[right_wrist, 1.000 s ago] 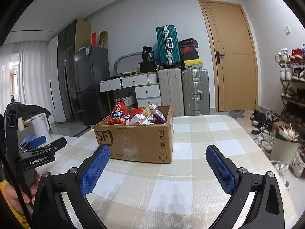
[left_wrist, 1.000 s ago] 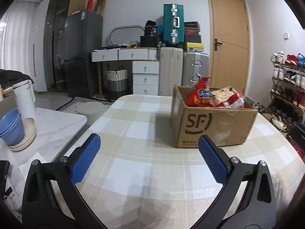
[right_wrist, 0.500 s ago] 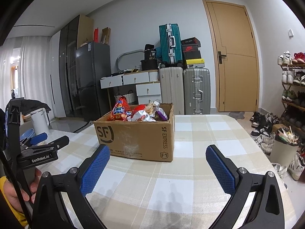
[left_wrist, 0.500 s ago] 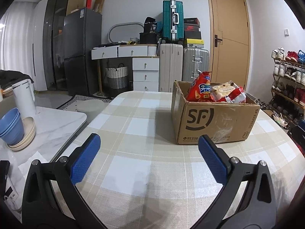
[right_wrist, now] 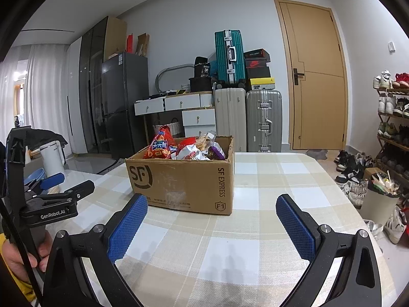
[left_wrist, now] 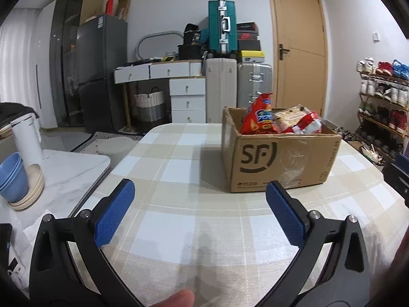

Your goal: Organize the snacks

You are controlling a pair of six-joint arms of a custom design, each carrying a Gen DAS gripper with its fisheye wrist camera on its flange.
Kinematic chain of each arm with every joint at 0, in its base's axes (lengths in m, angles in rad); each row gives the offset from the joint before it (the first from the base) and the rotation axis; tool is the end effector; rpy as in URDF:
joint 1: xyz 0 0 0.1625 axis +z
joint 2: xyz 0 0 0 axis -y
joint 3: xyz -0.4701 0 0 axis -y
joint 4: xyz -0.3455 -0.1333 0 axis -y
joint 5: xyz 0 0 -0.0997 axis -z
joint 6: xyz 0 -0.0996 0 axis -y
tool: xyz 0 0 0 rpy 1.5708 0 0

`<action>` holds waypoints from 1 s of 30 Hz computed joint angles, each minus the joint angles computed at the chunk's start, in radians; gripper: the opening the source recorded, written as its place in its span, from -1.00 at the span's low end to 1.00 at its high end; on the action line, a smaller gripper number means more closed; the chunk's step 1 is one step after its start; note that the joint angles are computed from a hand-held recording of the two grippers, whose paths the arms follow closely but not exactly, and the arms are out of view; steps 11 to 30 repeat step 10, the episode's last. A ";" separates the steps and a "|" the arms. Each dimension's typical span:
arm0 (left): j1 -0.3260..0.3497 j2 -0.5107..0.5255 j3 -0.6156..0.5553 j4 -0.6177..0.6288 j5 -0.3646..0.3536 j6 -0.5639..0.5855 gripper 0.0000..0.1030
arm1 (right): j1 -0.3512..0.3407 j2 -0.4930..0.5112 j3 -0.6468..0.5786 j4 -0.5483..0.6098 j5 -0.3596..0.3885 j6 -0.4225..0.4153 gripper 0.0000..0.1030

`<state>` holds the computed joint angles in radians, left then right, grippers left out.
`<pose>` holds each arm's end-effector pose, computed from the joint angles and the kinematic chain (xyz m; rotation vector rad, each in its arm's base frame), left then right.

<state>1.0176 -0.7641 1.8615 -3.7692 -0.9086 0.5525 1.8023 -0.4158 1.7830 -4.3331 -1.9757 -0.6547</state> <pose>-0.1561 -0.6230 0.2336 0.7479 2.0818 -1.3288 0.2309 -0.5697 0.0962 0.5494 -1.9643 1.5605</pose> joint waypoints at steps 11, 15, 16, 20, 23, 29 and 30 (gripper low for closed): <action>-0.007 0.013 0.011 -0.067 0.003 0.055 0.99 | -0.002 -0.004 0.000 -0.003 -0.015 0.029 0.99; -0.007 0.013 0.011 -0.067 0.003 0.055 0.99 | -0.002 -0.004 0.000 -0.003 -0.015 0.029 0.99; -0.007 0.013 0.011 -0.067 0.003 0.055 0.99 | -0.002 -0.004 0.000 -0.003 -0.015 0.029 0.99; -0.007 0.013 0.011 -0.067 0.003 0.055 0.99 | -0.002 -0.004 0.000 -0.003 -0.015 0.029 0.99; -0.007 0.013 0.011 -0.067 0.003 0.055 0.99 | -0.002 -0.004 0.000 -0.003 -0.015 0.029 0.99; -0.007 0.013 0.011 -0.067 0.003 0.055 0.99 | -0.002 -0.004 0.000 -0.003 -0.015 0.029 0.99; -0.007 0.013 0.011 -0.067 0.003 0.055 0.99 | -0.002 -0.004 0.000 -0.003 -0.015 0.029 0.99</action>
